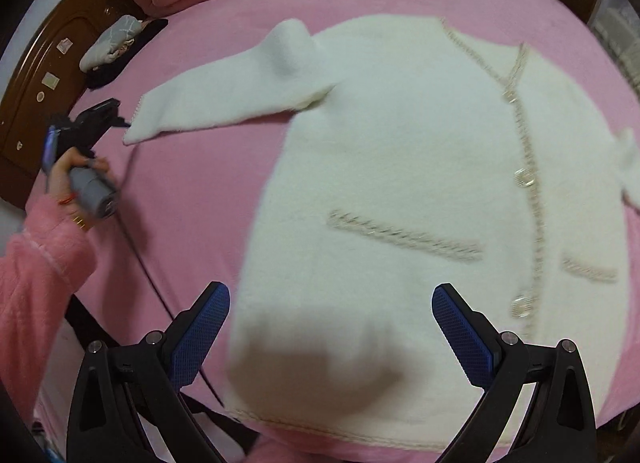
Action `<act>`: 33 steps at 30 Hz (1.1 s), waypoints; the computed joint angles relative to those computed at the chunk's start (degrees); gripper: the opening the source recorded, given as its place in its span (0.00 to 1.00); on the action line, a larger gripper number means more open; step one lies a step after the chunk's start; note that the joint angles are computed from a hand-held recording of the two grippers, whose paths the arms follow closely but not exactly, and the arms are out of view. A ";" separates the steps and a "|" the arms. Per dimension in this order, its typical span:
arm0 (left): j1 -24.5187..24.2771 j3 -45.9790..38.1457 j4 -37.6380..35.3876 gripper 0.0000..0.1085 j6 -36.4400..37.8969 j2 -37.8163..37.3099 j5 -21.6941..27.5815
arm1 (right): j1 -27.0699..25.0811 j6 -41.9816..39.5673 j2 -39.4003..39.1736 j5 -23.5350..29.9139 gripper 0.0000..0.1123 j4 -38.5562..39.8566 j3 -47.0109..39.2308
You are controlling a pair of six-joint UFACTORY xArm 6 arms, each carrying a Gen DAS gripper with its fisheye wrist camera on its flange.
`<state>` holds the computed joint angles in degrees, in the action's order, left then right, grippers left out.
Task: Fold large clothes
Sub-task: 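Grasp the cardigan sleeve cuff with the left gripper and lift it, then fold the held sleeve across the cardigan body with the left gripper, release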
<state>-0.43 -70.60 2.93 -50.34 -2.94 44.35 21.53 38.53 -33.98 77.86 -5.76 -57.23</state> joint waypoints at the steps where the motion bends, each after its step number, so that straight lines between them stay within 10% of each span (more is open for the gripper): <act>1: 0.01 -0.56 1.92 0.81 -0.56 1.56 -1.03 | 0.29 0.51 0.93 -1.22 0.91 0.32 0.43; 4: -0.37 -2.08 5.10 0.69 0.11 4.86 -4.19 | 1.05 1.86 2.47 -2.97 0.91 0.86 1.26; 9: -1.11 -5.41 -1.95 0.14 5.03 8.59 -8.58 | -0.49 2.43 2.80 -5.24 0.91 0.94 2.94; 20: -11.75 -2.91 4.39 0.08 -4.00 -2.09 -29.70 | -11.15 0.23 1.13 -14.30 0.91 -3.45 6.16; 33: -38.84 -34.10 7.69 0.08 8.83 18.38 -18.27 | -31.20 -8.22 -0.23 -24.75 0.91 -3.46 7.91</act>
